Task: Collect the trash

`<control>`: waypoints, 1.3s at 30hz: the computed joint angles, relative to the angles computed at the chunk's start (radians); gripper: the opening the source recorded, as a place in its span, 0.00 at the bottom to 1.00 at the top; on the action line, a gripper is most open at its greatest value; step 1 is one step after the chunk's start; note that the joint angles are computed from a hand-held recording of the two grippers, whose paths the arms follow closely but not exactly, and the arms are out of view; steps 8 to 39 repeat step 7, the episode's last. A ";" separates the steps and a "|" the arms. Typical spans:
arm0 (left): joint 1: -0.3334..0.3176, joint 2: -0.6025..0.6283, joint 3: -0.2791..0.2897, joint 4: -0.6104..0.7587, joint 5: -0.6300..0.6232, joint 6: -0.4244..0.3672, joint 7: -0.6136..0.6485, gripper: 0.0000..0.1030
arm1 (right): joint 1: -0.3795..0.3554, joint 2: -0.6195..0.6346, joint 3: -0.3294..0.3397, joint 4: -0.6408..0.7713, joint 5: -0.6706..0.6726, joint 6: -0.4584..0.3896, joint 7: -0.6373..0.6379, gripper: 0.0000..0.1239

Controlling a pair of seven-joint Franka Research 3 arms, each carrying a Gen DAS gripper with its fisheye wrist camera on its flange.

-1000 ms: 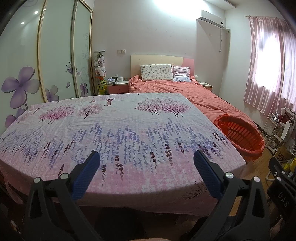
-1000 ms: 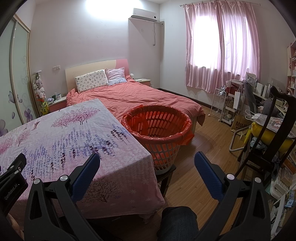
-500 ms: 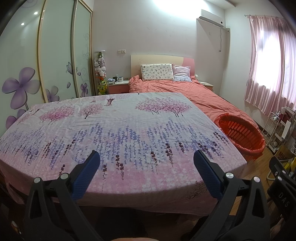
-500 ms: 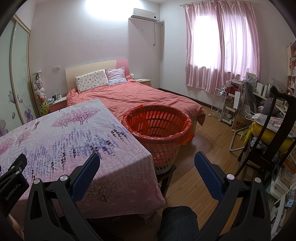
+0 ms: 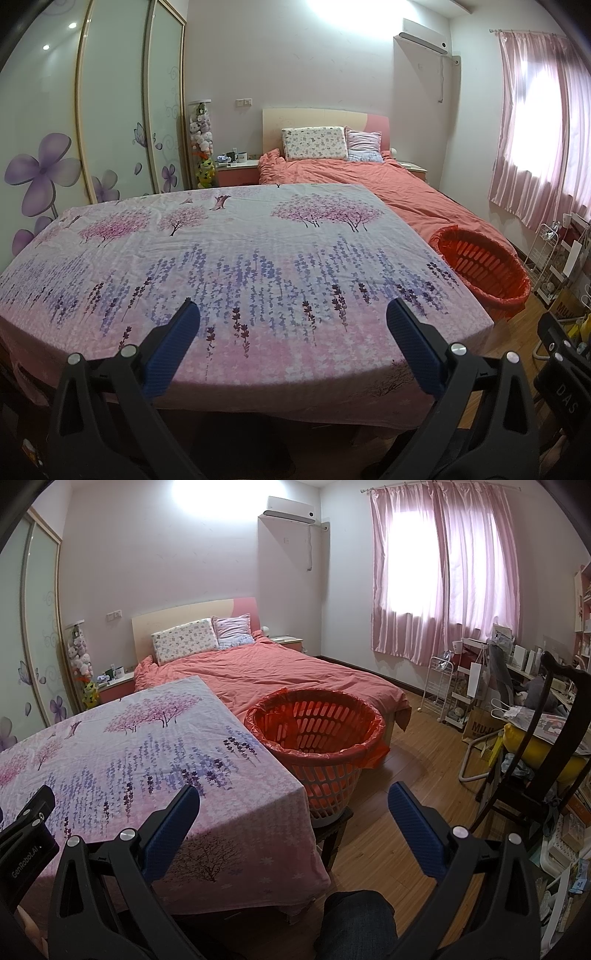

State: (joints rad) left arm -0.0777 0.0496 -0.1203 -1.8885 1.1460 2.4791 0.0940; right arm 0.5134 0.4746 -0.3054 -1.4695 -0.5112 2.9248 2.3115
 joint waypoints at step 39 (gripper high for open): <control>0.001 -0.003 0.002 -0.003 -0.005 0.003 0.005 0.96 | 0.002 0.000 -0.001 0.000 0.001 -0.001 0.000 0.81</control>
